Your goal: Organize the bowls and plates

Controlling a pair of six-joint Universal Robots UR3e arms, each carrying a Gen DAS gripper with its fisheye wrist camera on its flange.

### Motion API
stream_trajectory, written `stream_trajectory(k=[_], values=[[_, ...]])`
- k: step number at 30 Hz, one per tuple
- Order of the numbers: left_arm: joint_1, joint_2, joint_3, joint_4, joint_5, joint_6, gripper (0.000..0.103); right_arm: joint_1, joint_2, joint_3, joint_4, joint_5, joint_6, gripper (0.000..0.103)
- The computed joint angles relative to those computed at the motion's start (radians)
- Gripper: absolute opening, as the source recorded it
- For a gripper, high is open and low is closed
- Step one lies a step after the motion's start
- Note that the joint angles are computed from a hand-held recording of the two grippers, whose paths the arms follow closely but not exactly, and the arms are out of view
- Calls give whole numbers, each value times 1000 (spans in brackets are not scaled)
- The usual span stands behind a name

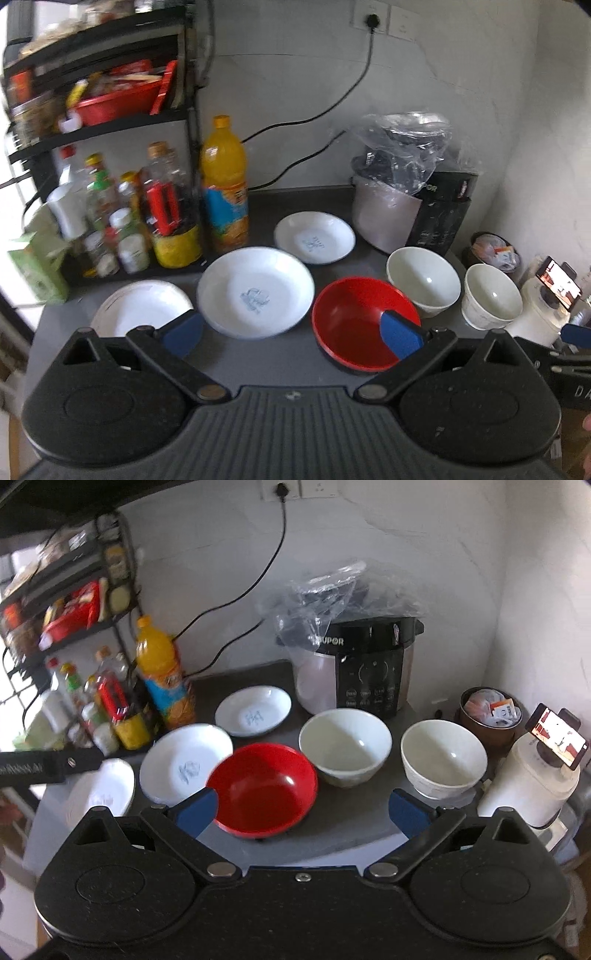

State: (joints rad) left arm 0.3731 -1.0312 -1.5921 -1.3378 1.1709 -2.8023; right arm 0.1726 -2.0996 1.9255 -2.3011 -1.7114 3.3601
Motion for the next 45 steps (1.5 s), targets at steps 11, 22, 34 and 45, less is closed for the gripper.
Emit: stream_trajectory(k=[11, 22, 34, 45], values=[[-32, -329, 148, 86, -128, 197, 100, 183, 344, -202, -76, -276, 322, 98], [-80, -530, 302, 57, -173, 251, 95, 201, 409, -239, -38, -350, 467, 88], [-214, -748, 521, 66, -102, 105, 71, -71, 328, -90, -161, -41, 396, 69], [-441, -1021, 826, 28, 99, -124, 56, -403, 344, -36, -180, 279, 130, 67]])
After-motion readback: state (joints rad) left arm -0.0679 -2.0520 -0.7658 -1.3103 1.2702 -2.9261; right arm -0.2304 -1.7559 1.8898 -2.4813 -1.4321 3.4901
